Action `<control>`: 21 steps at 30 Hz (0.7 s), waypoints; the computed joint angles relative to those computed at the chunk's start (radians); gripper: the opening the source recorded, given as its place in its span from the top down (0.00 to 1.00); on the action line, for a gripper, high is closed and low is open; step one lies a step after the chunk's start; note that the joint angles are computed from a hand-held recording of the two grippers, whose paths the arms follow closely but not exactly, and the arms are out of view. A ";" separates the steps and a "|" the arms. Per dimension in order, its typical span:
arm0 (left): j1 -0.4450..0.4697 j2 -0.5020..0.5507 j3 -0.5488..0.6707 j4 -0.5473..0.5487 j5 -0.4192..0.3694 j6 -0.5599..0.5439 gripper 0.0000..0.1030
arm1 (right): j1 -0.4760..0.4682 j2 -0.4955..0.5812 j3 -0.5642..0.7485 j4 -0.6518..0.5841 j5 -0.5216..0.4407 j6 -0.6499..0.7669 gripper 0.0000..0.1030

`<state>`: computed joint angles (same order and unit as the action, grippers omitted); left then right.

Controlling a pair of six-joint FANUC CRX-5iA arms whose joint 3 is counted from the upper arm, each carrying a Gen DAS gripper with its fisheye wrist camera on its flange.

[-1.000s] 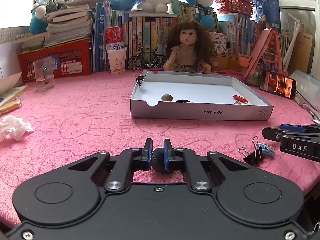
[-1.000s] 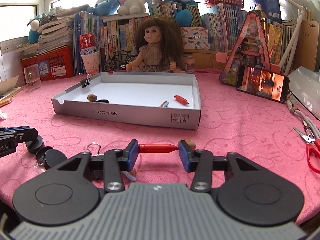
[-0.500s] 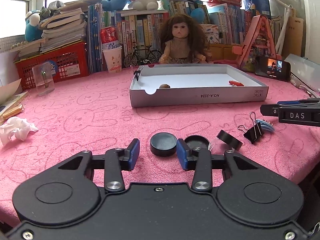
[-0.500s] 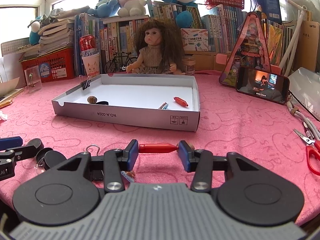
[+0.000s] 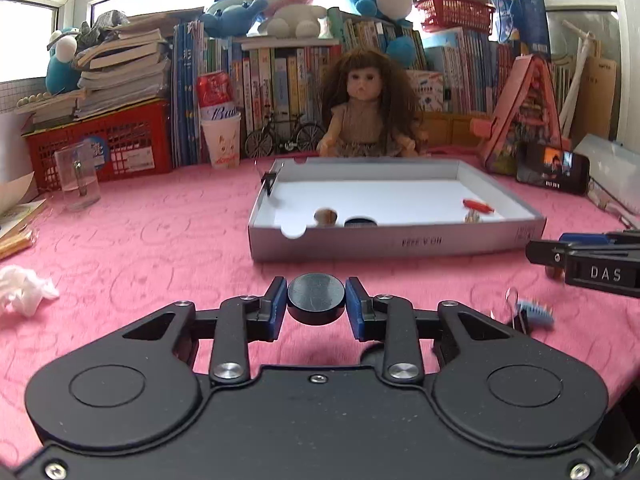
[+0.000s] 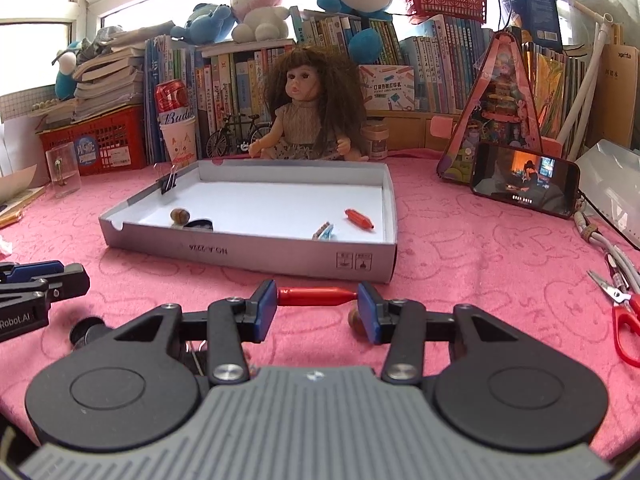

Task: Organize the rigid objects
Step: 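Lift the lid with the left tool while the right tool grasps a red marker, then carry the black lid and red marker over the tray and open both tools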

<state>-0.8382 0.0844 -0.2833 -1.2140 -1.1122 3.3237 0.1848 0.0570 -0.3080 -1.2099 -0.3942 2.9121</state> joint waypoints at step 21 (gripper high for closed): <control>0.259 0.043 0.150 -0.012 0.230 -0.120 0.71 | 0.038 0.177 0.247 0.040 -0.015 -0.158 0.52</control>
